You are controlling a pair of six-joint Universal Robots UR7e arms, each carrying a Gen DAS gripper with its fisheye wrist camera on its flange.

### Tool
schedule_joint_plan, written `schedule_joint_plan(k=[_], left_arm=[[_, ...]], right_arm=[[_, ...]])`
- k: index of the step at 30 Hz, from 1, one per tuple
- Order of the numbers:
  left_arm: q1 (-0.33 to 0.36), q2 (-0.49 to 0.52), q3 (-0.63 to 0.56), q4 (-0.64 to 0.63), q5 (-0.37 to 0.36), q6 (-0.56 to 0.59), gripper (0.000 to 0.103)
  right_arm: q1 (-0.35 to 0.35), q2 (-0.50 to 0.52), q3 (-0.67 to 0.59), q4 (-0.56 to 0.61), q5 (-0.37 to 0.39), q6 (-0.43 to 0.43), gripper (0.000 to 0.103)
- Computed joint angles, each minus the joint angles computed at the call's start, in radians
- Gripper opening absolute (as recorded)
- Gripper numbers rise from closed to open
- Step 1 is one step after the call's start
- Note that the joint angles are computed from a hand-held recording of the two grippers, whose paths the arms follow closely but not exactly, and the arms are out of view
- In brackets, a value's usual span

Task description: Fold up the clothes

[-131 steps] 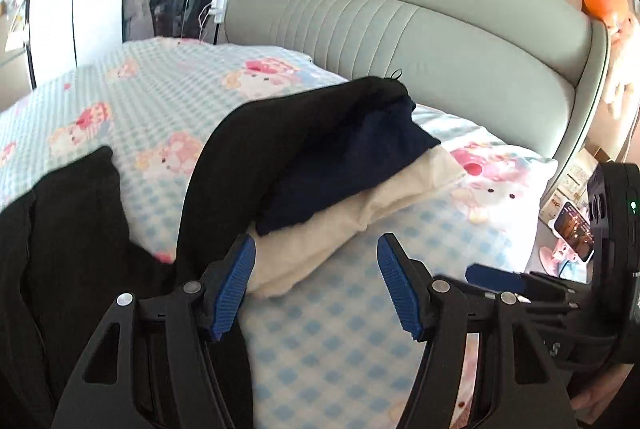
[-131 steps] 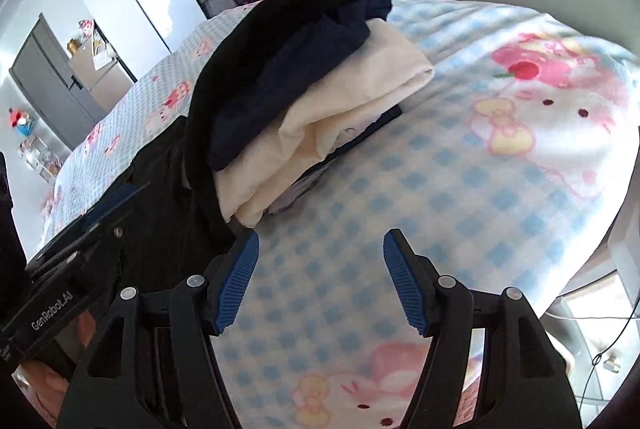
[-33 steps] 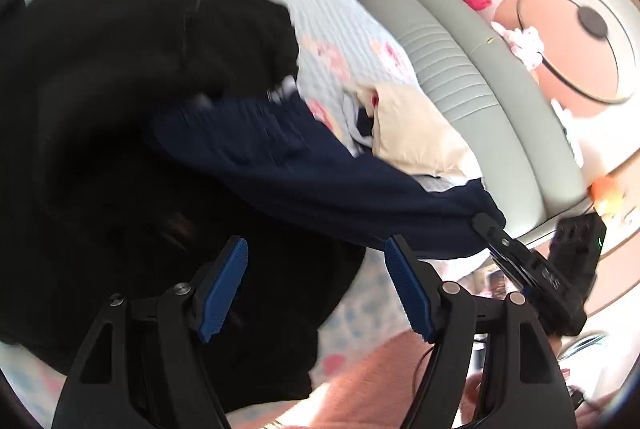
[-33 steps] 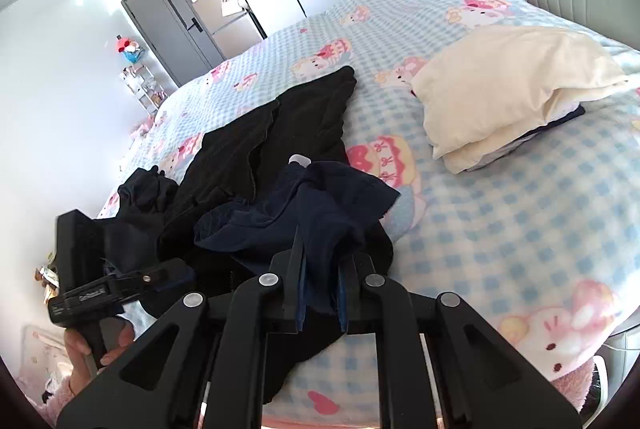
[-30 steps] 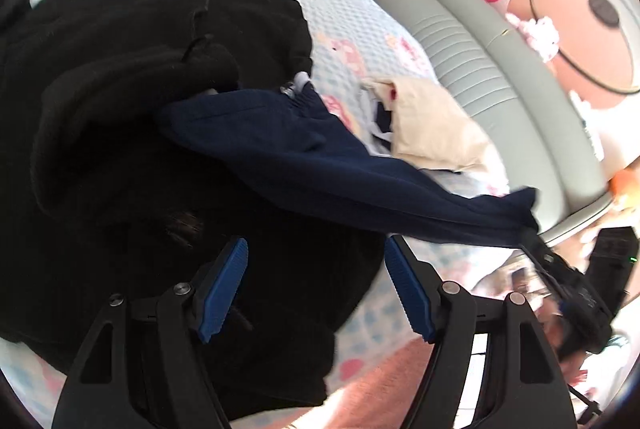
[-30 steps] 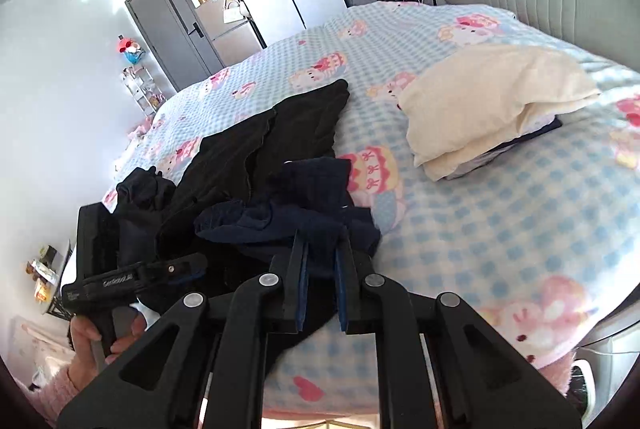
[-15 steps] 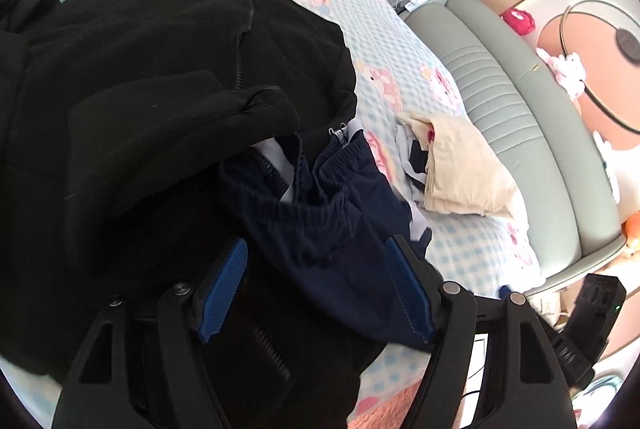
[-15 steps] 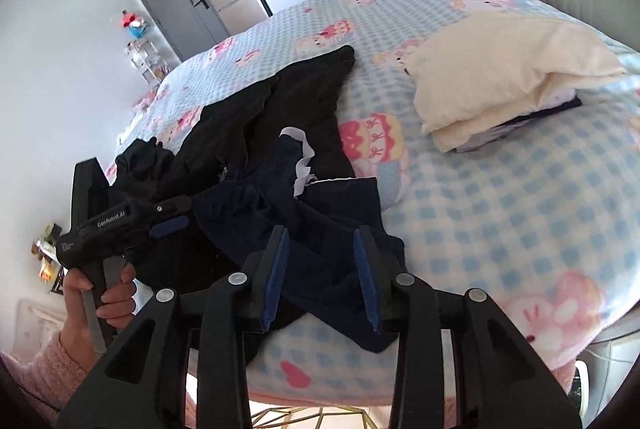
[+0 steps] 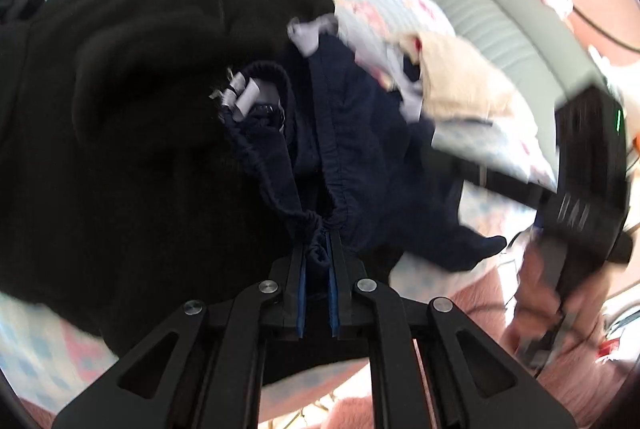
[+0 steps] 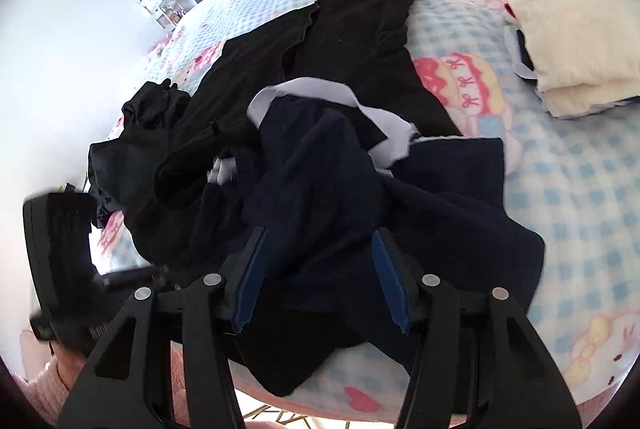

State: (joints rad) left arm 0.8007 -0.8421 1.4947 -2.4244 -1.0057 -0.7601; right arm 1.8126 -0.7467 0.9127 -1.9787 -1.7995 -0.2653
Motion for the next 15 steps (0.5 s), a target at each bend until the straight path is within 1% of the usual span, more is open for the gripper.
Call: schedule_joint_plan(k=[1, 2, 3, 4, 5, 6, 7, 8, 9, 10, 11, 12, 14, 15], left_arm=[[-0.001, -0.003, 0.009, 0.000, -0.017, 0.001, 0.013], [-0.002, -0.007, 0.015, -0.001, -0.041, 0.007, 0.019], [-0.005, -0.013, 0.021, -0.004, -0.052, 0.021, 0.033], [-0.009, -0.019, 0.026, -0.007, -0.053, 0.041, 0.038], [-0.017, -0.027, 0.030, 0.000, -0.032, 0.052, 0.042], [-0.023, -0.038, 0.028, 0.030, 0.009, 0.043, 0.041], [-0.028, -0.049, 0.023, 0.072, 0.053, 0.020, 0.042], [-0.031, -0.059, 0.016, 0.117, 0.097, -0.004, 0.044], [-0.030, -0.069, 0.013, 0.140, 0.125, -0.019, 0.045], [-0.024, -0.079, 0.012, 0.146, 0.143, -0.026, 0.045], [-0.019, -0.088, 0.011, 0.153, 0.161, -0.034, 0.045], [-0.014, -0.091, 0.003, 0.161, 0.177, -0.023, 0.045], [-0.004, -0.089, -0.019, 0.176, 0.205, 0.024, 0.045], [0.004, -0.074, -0.048, 0.205, 0.219, 0.048, 0.045]], right_arm=[[0.005, 0.028, -0.030, 0.016, 0.007, 0.002, 0.066], [0.014, 0.060, -0.057, 0.025, -0.013, -0.003, 0.072], [0.023, 0.093, -0.087, 0.036, -0.033, -0.009, 0.073], [0.031, 0.126, -0.114, 0.050, -0.062, -0.019, 0.074], [0.036, 0.157, -0.135, 0.069, -0.106, -0.038, 0.074], [0.041, 0.189, -0.157, 0.089, -0.151, -0.055, 0.070], [0.044, 0.205, -0.160, 0.088, -0.187, -0.064, 0.048], [0.044, 0.193, -0.126, 0.052, -0.207, -0.062, 0.035], [0.039, 0.171, -0.089, 0.016, -0.199, -0.058, 0.033], [0.030, 0.138, -0.049, -0.013, -0.153, -0.049, 0.024], [0.026, 0.111, -0.015, -0.039, -0.143, -0.040, 0.018], [0.028, 0.086, 0.021, -0.079, -0.166, -0.042, 0.017], [0.034, 0.036, 0.097, -0.167, -0.217, -0.076, 0.012], [0.037, 0.014, 0.126, -0.201, -0.243, -0.085, 0.012]])
